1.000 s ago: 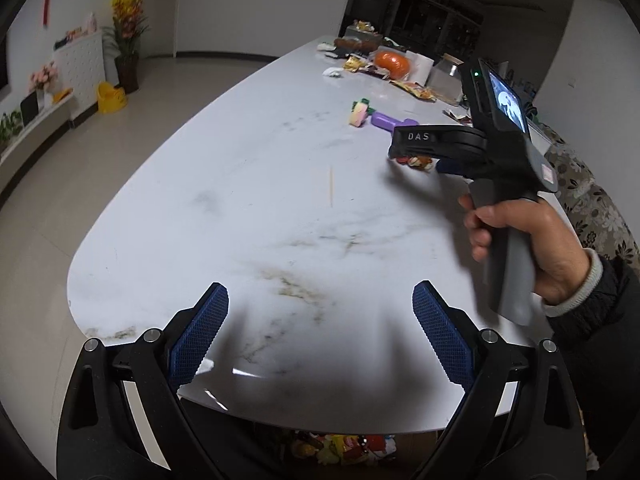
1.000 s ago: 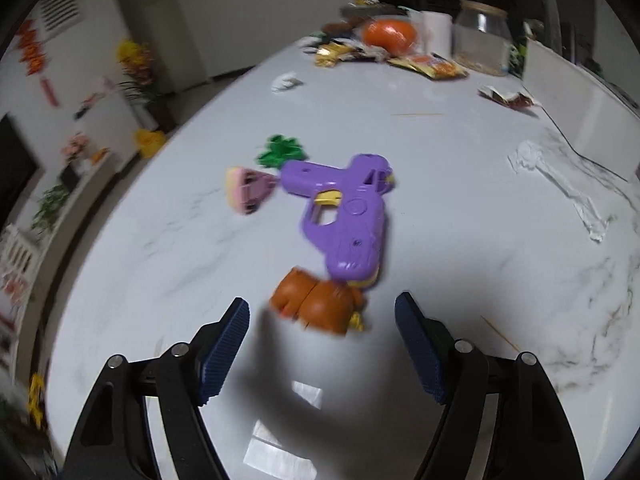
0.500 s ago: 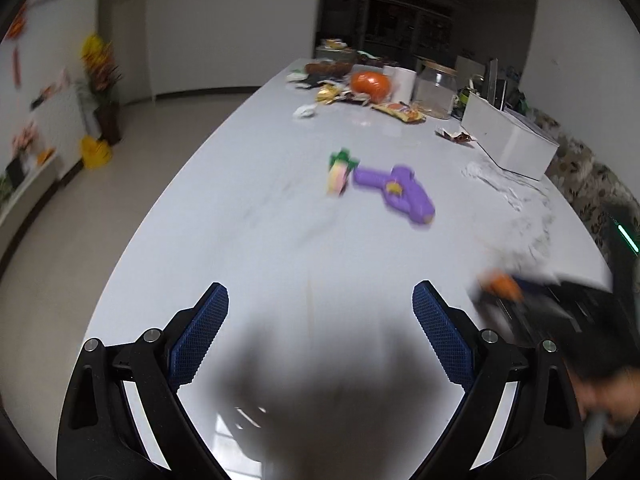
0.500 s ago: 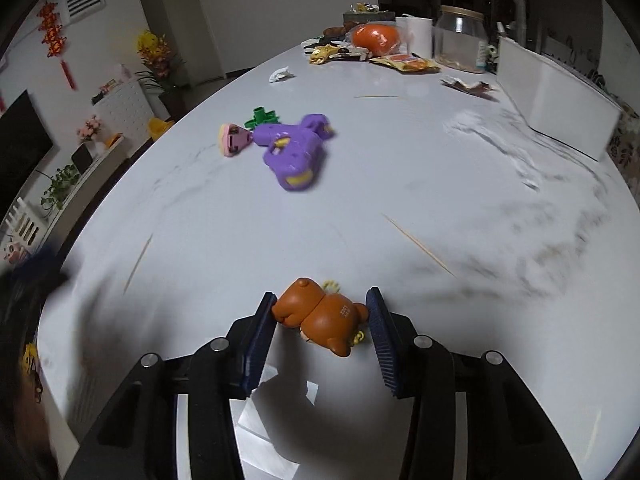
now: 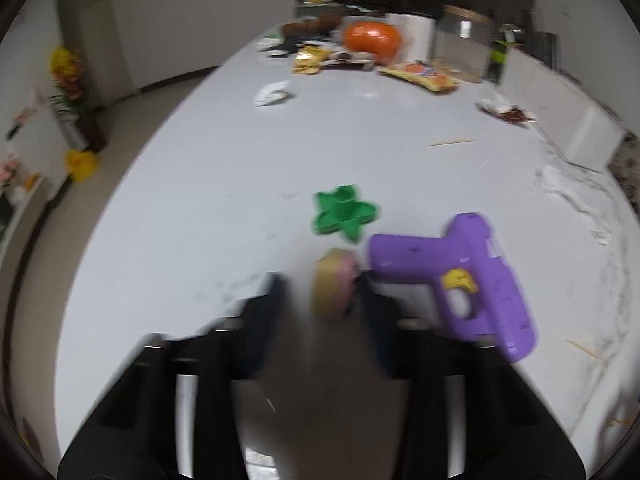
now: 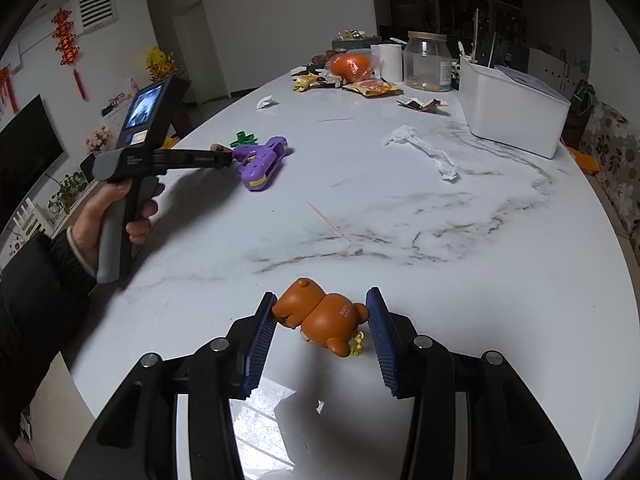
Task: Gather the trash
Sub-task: 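Drop the orange bear and pink piece into the cardboard box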
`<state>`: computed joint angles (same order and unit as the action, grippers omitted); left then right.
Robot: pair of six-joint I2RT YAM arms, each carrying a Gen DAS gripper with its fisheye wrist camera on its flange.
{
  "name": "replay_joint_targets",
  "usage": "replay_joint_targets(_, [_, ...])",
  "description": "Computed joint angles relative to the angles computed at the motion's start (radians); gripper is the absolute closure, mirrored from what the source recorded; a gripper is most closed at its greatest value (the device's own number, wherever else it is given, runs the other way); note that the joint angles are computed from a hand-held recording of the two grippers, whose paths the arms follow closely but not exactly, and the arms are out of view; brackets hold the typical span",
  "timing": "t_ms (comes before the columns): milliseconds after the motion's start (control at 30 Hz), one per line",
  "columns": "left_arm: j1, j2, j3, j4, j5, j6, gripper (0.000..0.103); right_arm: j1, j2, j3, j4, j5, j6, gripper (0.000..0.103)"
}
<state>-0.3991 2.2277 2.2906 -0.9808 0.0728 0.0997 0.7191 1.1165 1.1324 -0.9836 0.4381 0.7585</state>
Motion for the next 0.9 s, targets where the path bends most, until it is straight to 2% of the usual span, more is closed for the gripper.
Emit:
replay_joint_targets(67, [0.001,-0.022,-0.031,0.015,-0.013,-0.003,0.084,0.003,0.001,0.0,0.006,0.0,-0.003,0.057])
replay_joint_targets(167, [0.006,-0.162,-0.233,0.111,0.003,0.011,0.084,0.027,-0.006,-0.001,0.008,0.012,0.012,0.057])
replay_joint_targets(267, [0.021,-0.393,-0.49,0.176,0.09,0.026,0.084,0.067,-0.028,0.006,-0.009,0.011,0.043,0.057])
replay_joint_targets(400, [0.052,-0.729,-0.807,0.186,0.186,0.077,0.084,0.206,-0.056,0.031,-0.087,0.051,0.129,0.057])
replay_joint_targets(467, [0.069,-0.895,-0.93,0.147,0.227,0.101,0.084,0.332,-0.053,0.06,-0.158,0.095,0.202,0.057])
replay_joint_targets(567, [0.105,-1.164,-1.079,0.0,0.294,0.151,0.084,0.55,-0.029,0.096,-0.253,0.144,0.346,0.057])
replay_joint_targets(667, [0.089,-1.348,-1.166,-0.116,0.261,0.181,0.084,0.749,0.007,0.104,-0.29,0.137,0.488,0.058])
replay_joint_targets(767, [0.074,-1.508,-1.26,-0.256,0.251,0.211,0.084,0.894,0.063,0.087,-0.272,0.1,0.572,0.057])
replay_joint_targets(800, [0.068,-1.529,-1.286,-0.277,0.252,0.216,0.084,0.923,0.081,0.069,-0.25,0.073,0.584,0.057])
replay_joint_targets(867, [-0.019,-1.584,-1.384,-0.282,0.179,0.171,0.083,0.947,0.099,0.012,-0.185,0.029,0.601,0.057])
replay_joint_targets(900, [-0.057,-1.588,-1.422,-0.267,0.156,0.15,0.08,0.942,0.099,-0.018,-0.153,0.004,0.601,0.057])
